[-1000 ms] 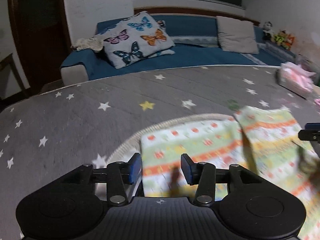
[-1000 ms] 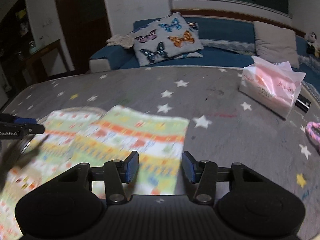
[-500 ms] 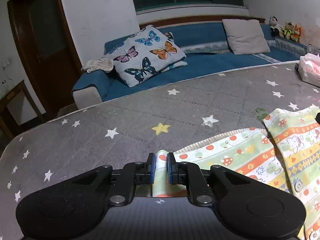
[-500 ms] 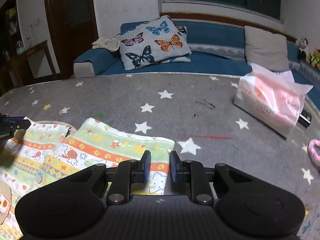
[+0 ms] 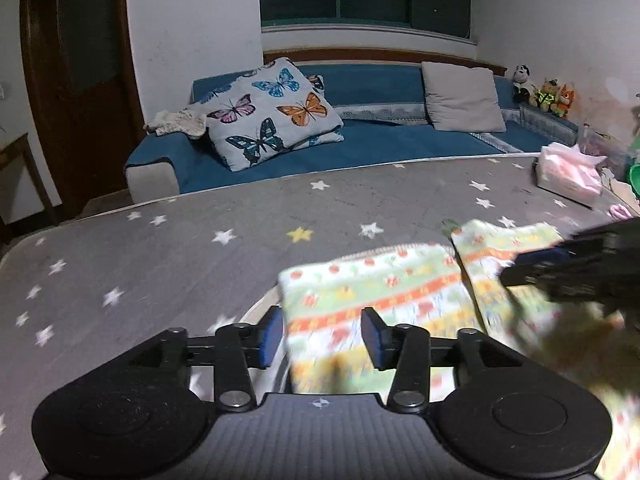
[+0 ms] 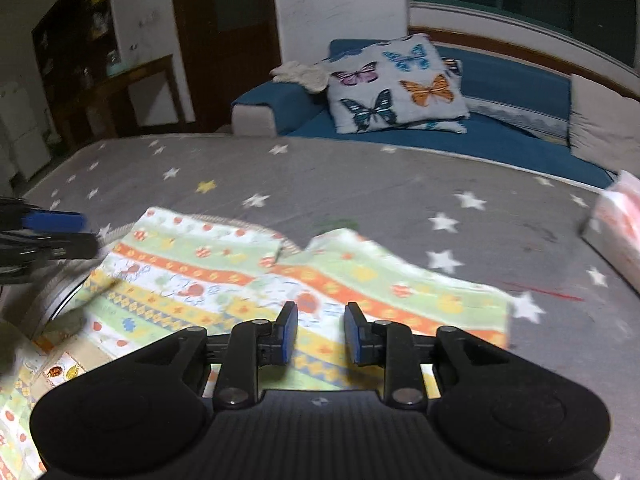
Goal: Fold clothes
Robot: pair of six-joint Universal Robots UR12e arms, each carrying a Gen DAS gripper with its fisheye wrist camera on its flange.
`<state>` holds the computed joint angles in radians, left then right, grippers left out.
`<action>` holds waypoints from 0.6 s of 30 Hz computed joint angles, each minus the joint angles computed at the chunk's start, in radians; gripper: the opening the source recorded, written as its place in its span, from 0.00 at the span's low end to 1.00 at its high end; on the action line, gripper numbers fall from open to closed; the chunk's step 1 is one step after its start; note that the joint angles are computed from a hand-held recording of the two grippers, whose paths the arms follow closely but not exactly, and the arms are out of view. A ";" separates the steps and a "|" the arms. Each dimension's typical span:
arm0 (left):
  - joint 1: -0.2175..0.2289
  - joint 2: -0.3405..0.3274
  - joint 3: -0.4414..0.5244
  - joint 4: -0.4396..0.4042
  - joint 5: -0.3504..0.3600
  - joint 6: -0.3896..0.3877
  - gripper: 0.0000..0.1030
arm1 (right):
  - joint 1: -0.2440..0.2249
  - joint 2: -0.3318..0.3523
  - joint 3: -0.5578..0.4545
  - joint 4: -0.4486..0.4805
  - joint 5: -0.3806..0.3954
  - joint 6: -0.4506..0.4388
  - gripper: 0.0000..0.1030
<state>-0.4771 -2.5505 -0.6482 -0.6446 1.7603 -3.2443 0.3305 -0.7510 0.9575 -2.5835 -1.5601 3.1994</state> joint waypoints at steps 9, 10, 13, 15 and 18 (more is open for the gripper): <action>0.002 0.228 -0.406 0.139 0.231 -0.119 0.65 | 0.028 -0.050 0.057 -0.009 0.041 -0.104 0.40; 0.002 0.246 -0.439 0.138 0.263 -0.143 0.66 | 0.032 -0.063 0.072 -0.013 0.052 -0.121 0.40; 0.005 0.290 -0.516 0.118 0.326 -0.227 0.67 | 0.042 -0.104 0.127 -0.016 0.124 -0.159 0.40; 0.008 0.312 -0.556 0.097 0.351 -0.290 0.67 | 0.053 -0.125 0.155 -0.015 0.170 -0.187 0.40; 0.011 0.334 -0.596 0.084 0.368 -0.363 0.67 | 0.070 -0.149 0.187 -0.003 0.234 -0.238 0.41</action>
